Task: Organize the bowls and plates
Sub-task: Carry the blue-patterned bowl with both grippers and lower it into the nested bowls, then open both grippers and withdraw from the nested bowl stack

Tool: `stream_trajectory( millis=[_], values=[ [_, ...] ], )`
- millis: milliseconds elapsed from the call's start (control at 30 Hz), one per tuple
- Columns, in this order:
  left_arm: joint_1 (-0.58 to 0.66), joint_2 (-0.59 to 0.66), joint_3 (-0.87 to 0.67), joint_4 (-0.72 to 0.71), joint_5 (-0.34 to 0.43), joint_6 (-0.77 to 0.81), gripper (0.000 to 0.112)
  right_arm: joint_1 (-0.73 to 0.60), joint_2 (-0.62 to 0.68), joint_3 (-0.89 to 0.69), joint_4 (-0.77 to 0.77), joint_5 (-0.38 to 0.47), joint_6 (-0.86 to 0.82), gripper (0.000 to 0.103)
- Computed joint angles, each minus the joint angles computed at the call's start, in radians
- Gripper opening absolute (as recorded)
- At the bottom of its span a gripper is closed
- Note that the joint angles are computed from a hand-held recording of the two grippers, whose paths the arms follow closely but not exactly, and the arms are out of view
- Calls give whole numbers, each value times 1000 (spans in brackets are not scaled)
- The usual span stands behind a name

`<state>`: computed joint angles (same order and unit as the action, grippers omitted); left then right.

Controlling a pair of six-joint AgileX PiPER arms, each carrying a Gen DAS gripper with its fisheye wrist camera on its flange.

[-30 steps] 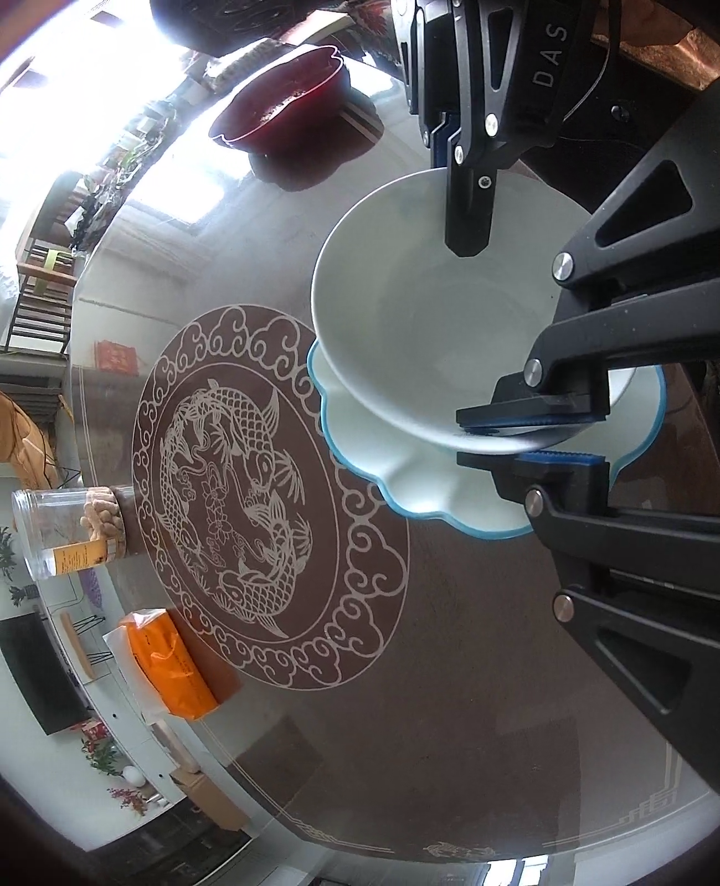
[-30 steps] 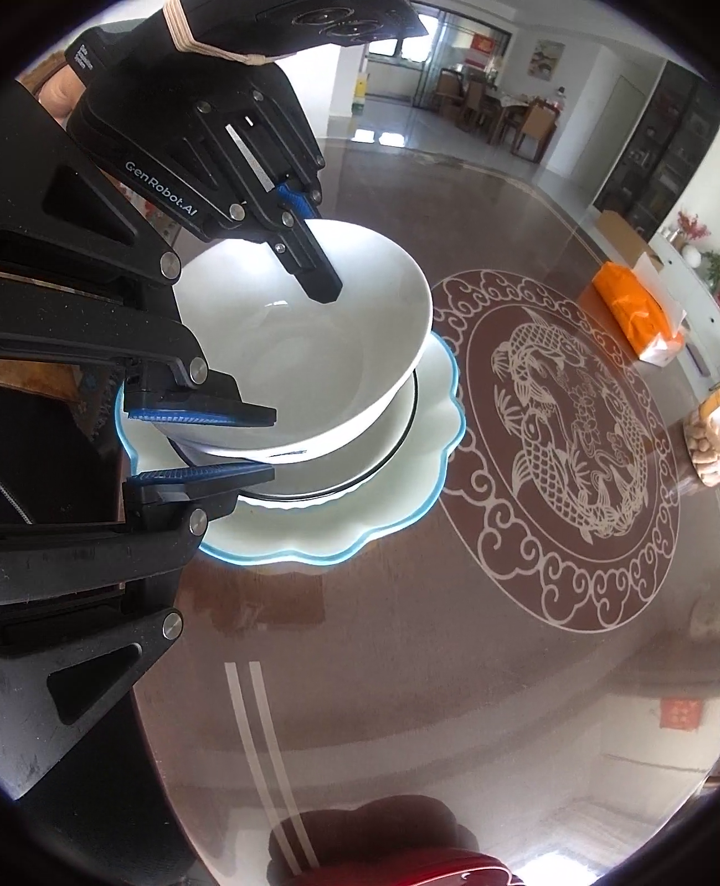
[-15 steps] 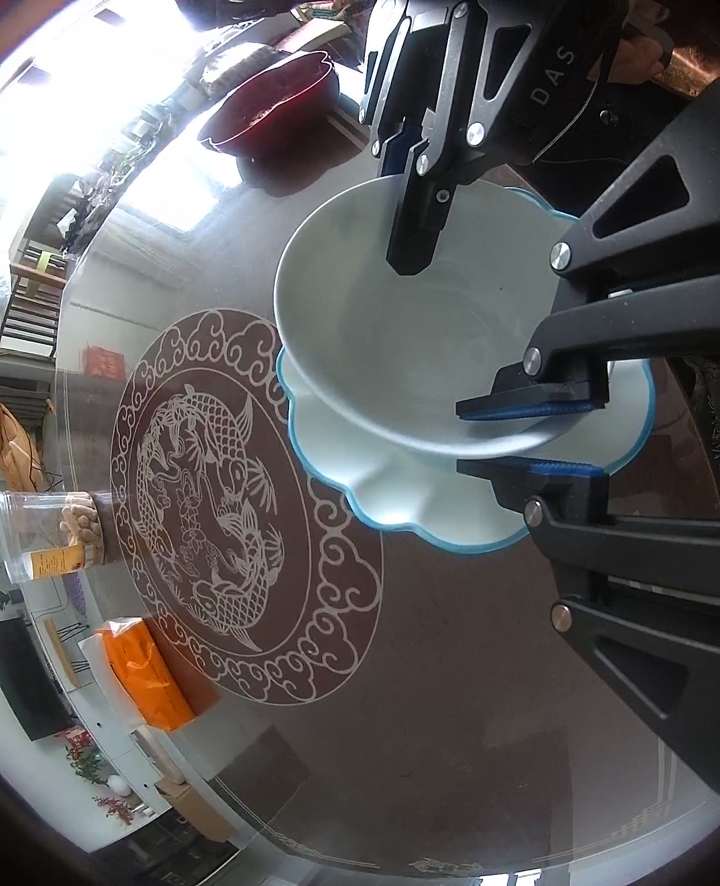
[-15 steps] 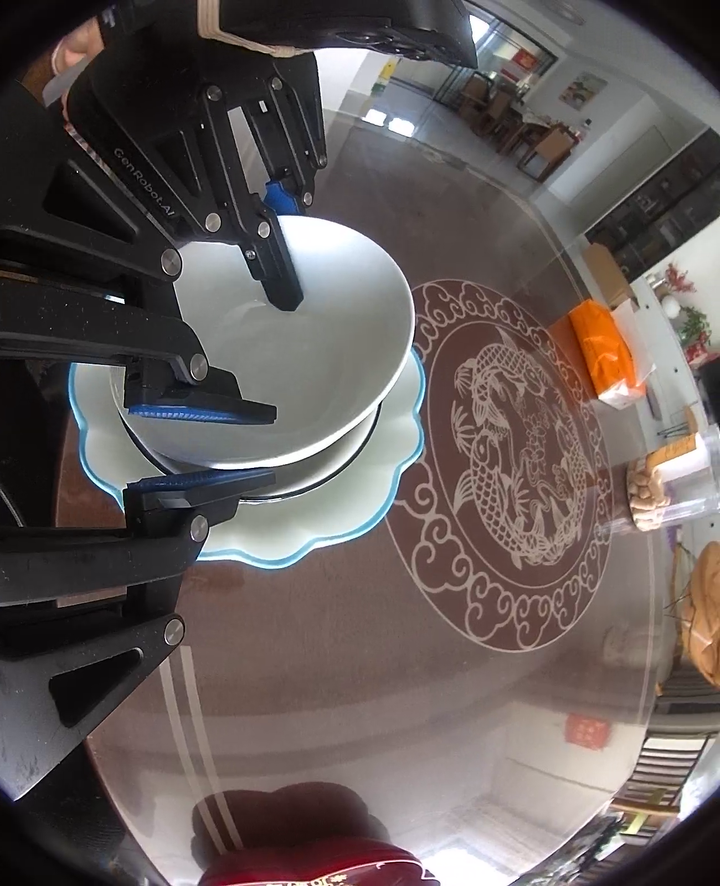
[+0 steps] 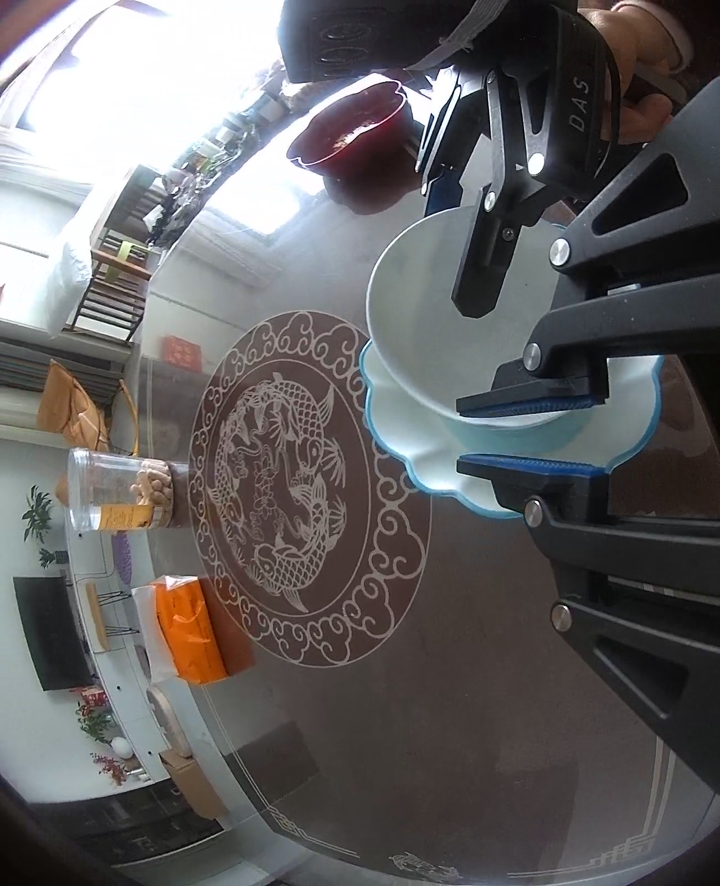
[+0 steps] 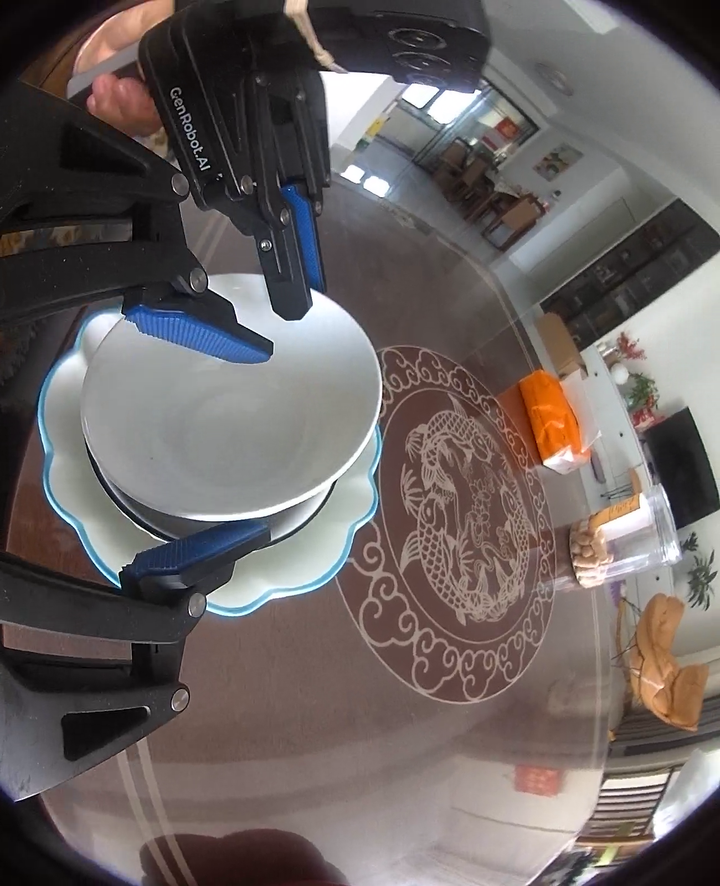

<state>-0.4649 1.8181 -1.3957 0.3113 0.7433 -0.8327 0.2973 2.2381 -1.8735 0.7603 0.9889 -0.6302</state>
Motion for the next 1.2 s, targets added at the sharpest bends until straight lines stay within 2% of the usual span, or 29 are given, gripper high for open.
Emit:
stream_trajectory(
  millis=[133,333,433,600,700,800,867,933,1033,1200],
  values=[
    [-9,-37,46,93,-25,-131,13,-16,32,-68,24,59,53,65],
    [-19,-39,77,127,-33,-205,13,-40,44,-104,48,62,68,68],
    [-44,-54,105,189,-26,-283,13,-53,50,-110,73,65,67,68],
    [-138,-88,160,378,42,-492,14,-58,-78,61,84,-67,-15,68],
    [-199,-117,218,471,68,-598,14,-49,-243,308,102,-275,-143,70],
    [-218,-160,313,511,22,-700,14,-48,-381,553,178,-460,-301,72],
    [-214,-185,379,526,-34,-773,14,-65,-422,655,247,-503,-392,72],
    [-219,-184,409,542,-52,-824,14,-78,-438,729,311,-535,-469,72],
    [-229,-173,424,562,-69,-895,14,-65,-438,777,287,-600,-474,72],
    [-270,-120,364,566,25,-920,14,-62,-449,795,318,-619,-509,72]
  ],
)
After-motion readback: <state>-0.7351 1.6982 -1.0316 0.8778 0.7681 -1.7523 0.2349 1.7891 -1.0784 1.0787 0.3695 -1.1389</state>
